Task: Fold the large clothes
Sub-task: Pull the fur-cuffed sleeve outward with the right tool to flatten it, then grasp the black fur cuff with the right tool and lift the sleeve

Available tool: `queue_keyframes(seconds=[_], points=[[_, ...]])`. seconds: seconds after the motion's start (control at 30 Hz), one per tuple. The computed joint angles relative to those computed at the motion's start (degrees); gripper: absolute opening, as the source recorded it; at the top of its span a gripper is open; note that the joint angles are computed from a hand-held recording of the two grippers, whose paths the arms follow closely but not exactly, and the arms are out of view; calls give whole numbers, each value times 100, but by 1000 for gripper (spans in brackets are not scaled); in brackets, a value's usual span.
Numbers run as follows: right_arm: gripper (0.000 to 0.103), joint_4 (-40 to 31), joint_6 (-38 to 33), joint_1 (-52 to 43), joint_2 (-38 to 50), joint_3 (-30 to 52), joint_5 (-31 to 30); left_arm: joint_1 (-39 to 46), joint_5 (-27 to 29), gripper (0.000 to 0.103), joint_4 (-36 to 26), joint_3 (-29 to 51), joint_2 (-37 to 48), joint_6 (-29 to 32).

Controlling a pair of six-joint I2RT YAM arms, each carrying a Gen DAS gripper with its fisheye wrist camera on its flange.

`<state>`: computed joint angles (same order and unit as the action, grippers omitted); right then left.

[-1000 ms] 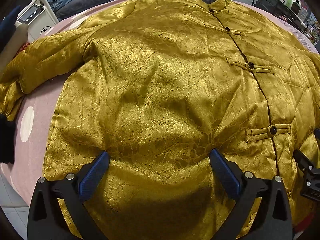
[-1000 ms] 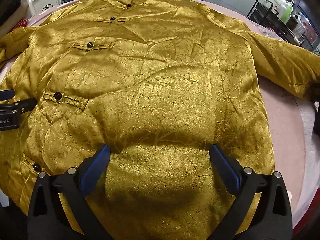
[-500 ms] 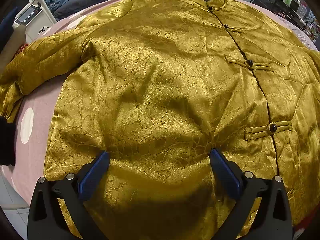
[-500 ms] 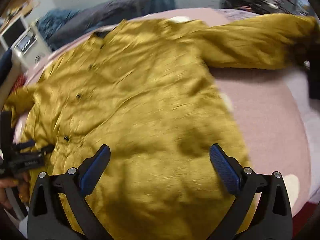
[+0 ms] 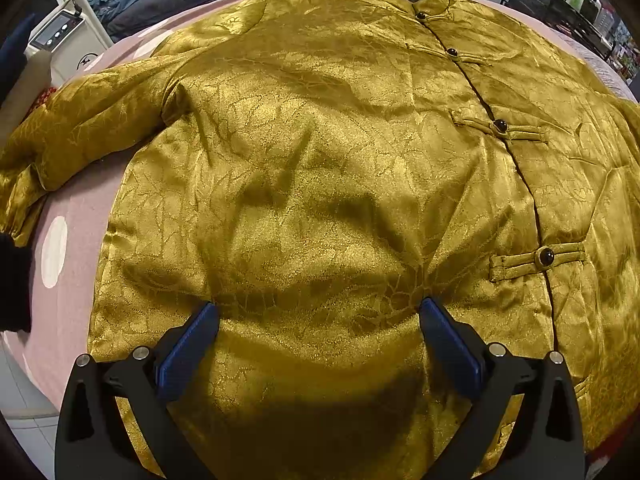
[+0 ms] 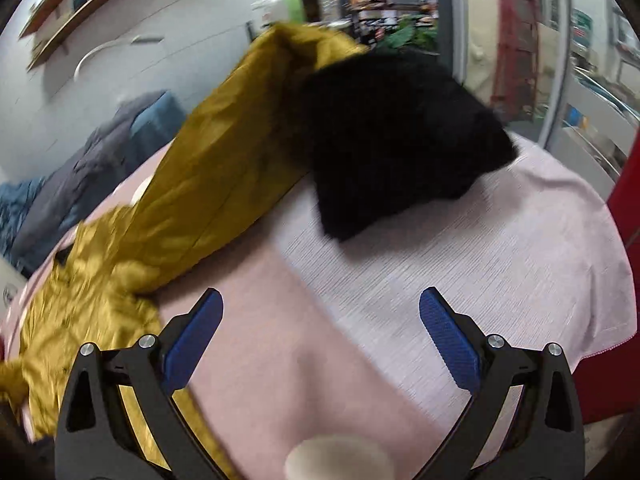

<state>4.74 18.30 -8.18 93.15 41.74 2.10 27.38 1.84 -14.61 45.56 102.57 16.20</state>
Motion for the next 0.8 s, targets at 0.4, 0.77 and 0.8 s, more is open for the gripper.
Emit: queue_keyframes(seconds=[0.4, 0.77, 0.8], points=[[14, -573, -490, -897, 211, 1365, -1165, 16, 17, 98, 35, -18, 5, 27], [5, -2161, -88, -2380, -789, 3302, -3658, 19, 31, 98, 61, -46, -18, 35], [5, -2269, -58, -2419, -596, 3513, -3445, 23, 32, 98, 61, -47, -19, 38]])
